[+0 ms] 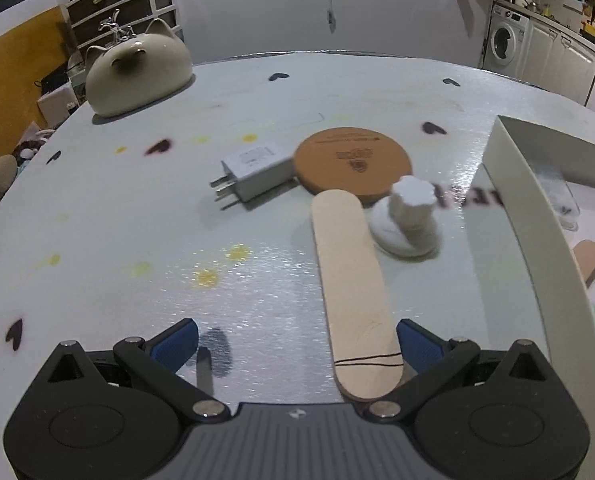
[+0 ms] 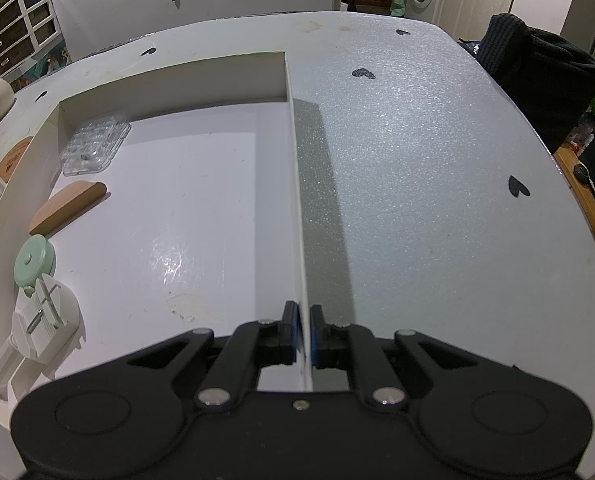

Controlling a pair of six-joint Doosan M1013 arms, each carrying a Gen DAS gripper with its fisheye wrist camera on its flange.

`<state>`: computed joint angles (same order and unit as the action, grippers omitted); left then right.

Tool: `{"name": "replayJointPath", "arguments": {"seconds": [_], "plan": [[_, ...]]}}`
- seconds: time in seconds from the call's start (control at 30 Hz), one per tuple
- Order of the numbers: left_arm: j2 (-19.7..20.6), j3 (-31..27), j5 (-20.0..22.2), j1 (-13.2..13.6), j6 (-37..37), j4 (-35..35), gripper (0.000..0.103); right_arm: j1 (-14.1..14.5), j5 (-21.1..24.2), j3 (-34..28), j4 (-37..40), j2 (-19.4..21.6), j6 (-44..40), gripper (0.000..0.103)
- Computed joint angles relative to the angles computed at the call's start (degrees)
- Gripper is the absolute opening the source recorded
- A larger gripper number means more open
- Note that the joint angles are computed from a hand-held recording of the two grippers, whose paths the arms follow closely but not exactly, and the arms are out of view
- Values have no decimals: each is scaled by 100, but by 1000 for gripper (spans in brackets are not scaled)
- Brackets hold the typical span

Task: Organize rigid objects
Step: 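Return the left tool and grasp the light wooden stick, then carry the wooden stick into the tray and release it with the left tool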

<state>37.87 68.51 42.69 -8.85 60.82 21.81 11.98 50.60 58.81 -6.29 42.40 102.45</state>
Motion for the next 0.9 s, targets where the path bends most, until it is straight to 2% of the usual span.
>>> {"name": "replayJointPath", "arguments": {"seconds": [0.07,0.13,0.3,0.43,0.57,0.7,0.9], "plan": [[-13,22,-146,30,41,-55,101,-3,18,-12,15,5,-18,8],[-1,-1,-282,51,87,-126,93,-1,35,-25,12,10,-20,8],[189,-334,-210,64,631,-598,63,0,42,-32,11,13,-20,8],[255,-432,-279,46,785,-732,53,-1,38,-29,15,12,-7,8],[271,-456,-305,37,649,-668,36,-4,26,-19,22,8,1,8],[252,-435,-321,63,604,-811,36,-5,25,-17,26,7,-5,8],[115,-266,-413,99,107,-1005,35,-6,18,-11,26,4,0,8]]}}
